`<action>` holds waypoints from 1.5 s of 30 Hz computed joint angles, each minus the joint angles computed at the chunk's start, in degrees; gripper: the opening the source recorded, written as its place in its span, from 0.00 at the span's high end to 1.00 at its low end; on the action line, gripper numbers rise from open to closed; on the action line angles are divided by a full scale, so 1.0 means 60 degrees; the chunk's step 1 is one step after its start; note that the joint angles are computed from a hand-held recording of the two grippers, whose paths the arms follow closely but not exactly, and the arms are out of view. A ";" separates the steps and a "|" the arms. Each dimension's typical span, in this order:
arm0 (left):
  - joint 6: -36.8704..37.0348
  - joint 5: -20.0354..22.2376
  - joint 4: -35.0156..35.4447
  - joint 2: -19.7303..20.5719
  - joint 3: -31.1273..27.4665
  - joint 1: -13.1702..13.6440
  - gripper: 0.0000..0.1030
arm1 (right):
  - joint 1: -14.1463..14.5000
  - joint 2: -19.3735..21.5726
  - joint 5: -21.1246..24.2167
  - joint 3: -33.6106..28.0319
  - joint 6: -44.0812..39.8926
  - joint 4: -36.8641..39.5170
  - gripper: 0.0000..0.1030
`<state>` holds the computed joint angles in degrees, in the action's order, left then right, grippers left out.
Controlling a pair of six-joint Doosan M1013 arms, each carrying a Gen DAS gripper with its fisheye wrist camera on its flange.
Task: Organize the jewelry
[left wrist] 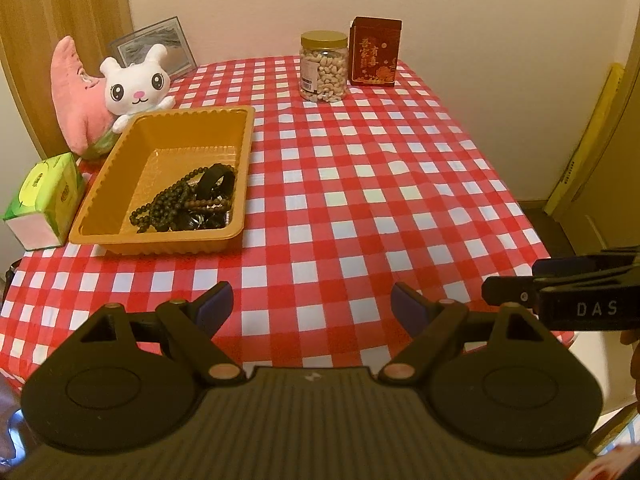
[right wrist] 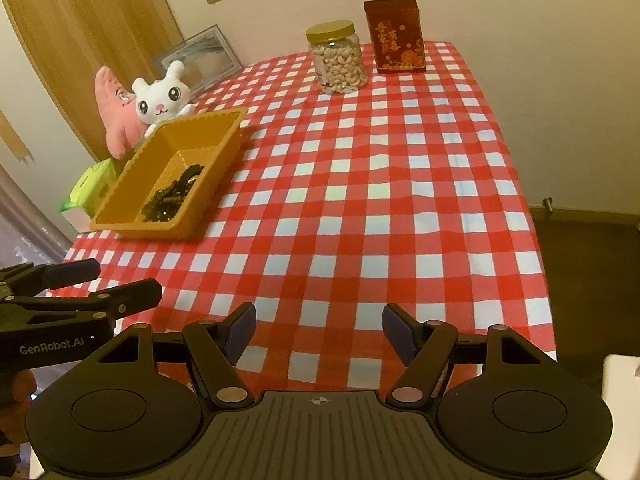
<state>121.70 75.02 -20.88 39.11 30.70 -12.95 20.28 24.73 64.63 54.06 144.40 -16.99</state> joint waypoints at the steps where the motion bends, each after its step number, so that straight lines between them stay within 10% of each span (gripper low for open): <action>1: 0.0003 0.0011 -0.0017 0.0003 -0.0005 0.0014 0.18 | -0.0003 0.0010 0.0001 -0.0011 -0.0025 0.0015 0.32; 45: 0.0049 -0.0142 -0.0356 -0.0110 0.0121 0.0187 0.18 | 0.0043 0.0108 0.0035 -0.0210 -0.0419 0.0044 0.32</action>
